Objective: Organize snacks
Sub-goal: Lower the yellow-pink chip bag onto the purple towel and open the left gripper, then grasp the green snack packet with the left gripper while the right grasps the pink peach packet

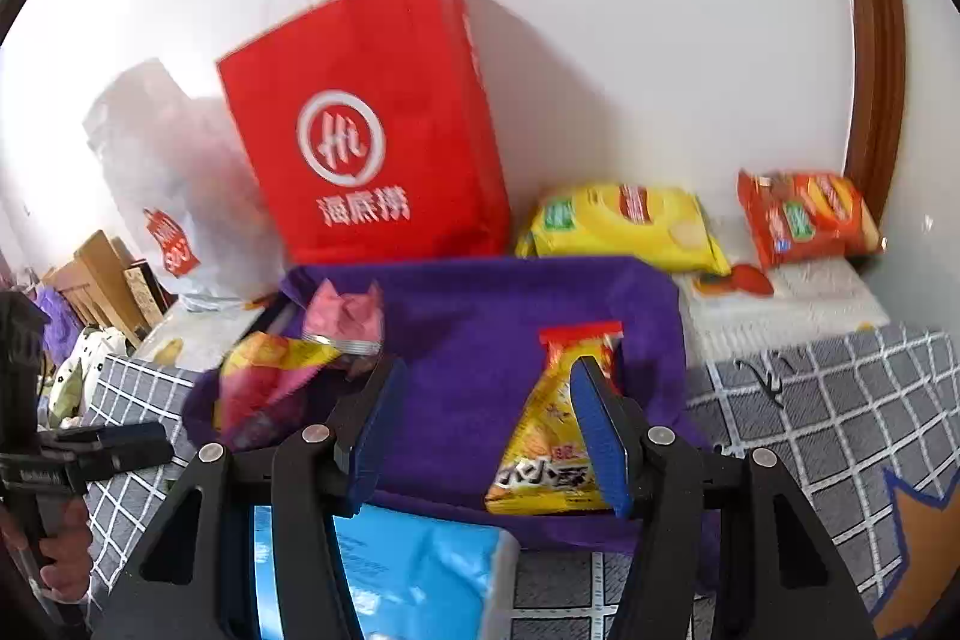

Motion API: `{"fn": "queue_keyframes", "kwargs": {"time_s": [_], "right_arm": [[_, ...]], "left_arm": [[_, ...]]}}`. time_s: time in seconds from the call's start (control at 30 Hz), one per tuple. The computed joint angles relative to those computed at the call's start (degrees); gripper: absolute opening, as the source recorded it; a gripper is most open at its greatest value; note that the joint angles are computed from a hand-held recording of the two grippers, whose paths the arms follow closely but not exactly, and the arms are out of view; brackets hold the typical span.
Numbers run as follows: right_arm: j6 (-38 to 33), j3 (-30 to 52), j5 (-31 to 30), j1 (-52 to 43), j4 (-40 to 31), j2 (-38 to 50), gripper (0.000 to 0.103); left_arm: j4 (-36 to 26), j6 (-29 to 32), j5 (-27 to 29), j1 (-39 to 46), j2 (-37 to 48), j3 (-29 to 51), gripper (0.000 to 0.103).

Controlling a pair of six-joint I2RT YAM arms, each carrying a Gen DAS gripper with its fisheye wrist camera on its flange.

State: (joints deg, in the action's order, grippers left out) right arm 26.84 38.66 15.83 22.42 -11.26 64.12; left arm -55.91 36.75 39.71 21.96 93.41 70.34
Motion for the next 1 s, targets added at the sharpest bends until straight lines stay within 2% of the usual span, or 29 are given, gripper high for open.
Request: {"fn": "queue_keyframes", "kwargs": {"time_s": [0.1,0.2,0.3,0.37,0.43,0.47,0.53,0.67,0.73,0.83,0.93,1.0], "right_arm": [[1.7,1.8,1.7,3.4,-5.4,-1.6,0.057],[4.9,2.2,6.8,10.6,-11.0,-4.4,0.057],[10.3,2.6,15.8,20.8,-17.6,-5.9,0.057],[16.7,3.4,22.3,28.5,-23.7,-5.2,0.057],[22.8,3.6,24.7,33.1,-28.0,-4.0,0.057],[26.4,3.3,24.8,35.2,-29.8,-3.3,0.057],[31.8,2.1,24.1,38.0,-32.0,-2.6,0.057],[43.8,-1.4,22.7,44.4,-34.3,-3.3,0.057],[46.5,-3.4,21.4,46.9,-32.9,-4.3,0.057],[51.7,-2.5,22.2,49.8,-34.9,0.1,0.057],[54.4,-2.7,22.7,50.6,-34.4,0.8,0.057],[53.5,-2.7,22.3,50.1,-32.9,1.2,0.057]], "left_arm": [[-3.4,7.2,1.6,2.3,-0.7,-1.6,0.084],[-2.2,9.8,0.7,1.7,-2.7,-5.0,0.084],[2.5,10.3,-0.9,0.0,-5.2,-10.3,0.084],[6.6,7.6,-3.6,-1.2,-6.4,-12.8,0.082],[7.7,7.9,-3.0,-1.0,-6.7,-13.9,0.064],[8.3,8.4,-2.5,-0.9,-7.0,-14.4,0.060],[10.4,8.4,-2.1,-0.5,-8.0,-15.8,0.043],[13.1,6.9,-0.5,0.4,-8.6,-16.9,0.043],[13.4,6.3,0.1,0.4,-8.7,-17.1,0.043],[13.9,6.1,0.0,-0.2,-9.7,-17.8,0.043],[12.2,7.1,0.9,0.1,-9.1,-17.2,0.043],[10.2,7.6,1.9,0.3,-7.6,-16.0,0.043]]}}
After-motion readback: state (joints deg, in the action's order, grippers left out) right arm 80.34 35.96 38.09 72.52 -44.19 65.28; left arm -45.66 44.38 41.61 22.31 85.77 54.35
